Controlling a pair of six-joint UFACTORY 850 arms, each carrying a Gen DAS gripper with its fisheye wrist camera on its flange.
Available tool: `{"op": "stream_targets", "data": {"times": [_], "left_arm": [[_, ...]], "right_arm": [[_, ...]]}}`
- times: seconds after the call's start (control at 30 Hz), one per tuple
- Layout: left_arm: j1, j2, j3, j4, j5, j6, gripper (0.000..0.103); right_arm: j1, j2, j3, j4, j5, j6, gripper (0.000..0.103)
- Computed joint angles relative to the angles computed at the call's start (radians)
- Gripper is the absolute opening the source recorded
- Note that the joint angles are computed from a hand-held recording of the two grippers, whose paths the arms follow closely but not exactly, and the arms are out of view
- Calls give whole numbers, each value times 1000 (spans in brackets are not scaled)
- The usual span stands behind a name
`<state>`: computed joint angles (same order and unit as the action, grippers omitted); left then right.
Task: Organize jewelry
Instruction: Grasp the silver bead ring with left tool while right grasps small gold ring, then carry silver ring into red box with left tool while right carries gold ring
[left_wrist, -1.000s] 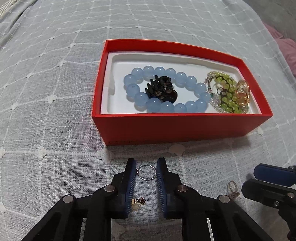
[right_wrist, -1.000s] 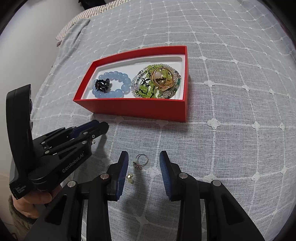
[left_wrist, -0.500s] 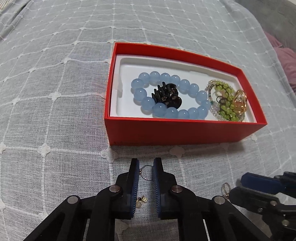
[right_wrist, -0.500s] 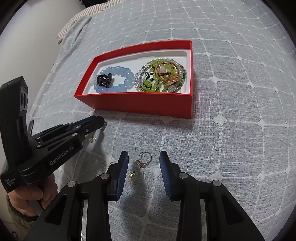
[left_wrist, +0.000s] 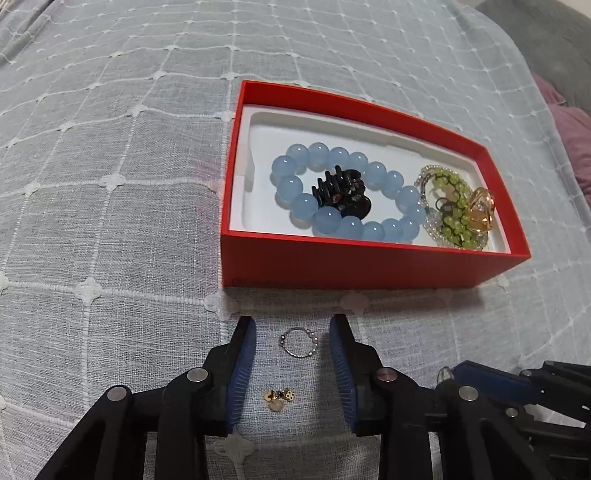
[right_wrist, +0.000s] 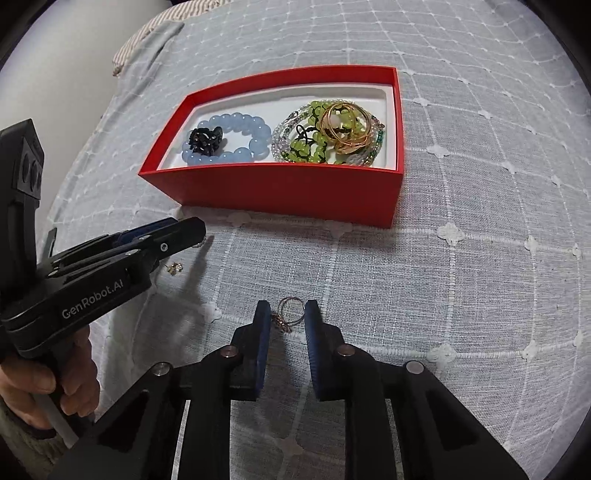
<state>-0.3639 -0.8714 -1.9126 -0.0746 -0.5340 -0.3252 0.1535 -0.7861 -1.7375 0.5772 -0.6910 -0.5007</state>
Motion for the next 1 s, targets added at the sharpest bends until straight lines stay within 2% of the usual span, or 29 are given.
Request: {"op": "stream_targets", "data": {"times": [0.03, 0.17, 0.37, 0.43, 0.5, 0.7, 1.0], "left_arm": [[-2, -1, -1, 5, -2, -3, 35], [-10, -12, -13, 36, -12, -15, 35], [-21, -14, -15, 111, -19, -56, 34], [-24, -16, -18, 134, -24, -74, 24], [-21, -16, -19, 135, -26, -83, 18], [-15, -17, -21, 116, -22, -78, 18], [-7, -4, -11, 78, -2, -59, 18]], "right_arm": [[0, 2, 1, 6, 0, -8, 13], [-2, 12, 10, 7, 12, -16, 8], [-8, 13, 8, 20, 7, -16, 7], [-10, 15, 7, 32, 5, -24, 7], [-11, 17, 9, 39, 5, -28, 7], [-14, 14, 5, 58, -15, -68, 7], [7, 20, 17, 8, 17, -55, 8]]}}
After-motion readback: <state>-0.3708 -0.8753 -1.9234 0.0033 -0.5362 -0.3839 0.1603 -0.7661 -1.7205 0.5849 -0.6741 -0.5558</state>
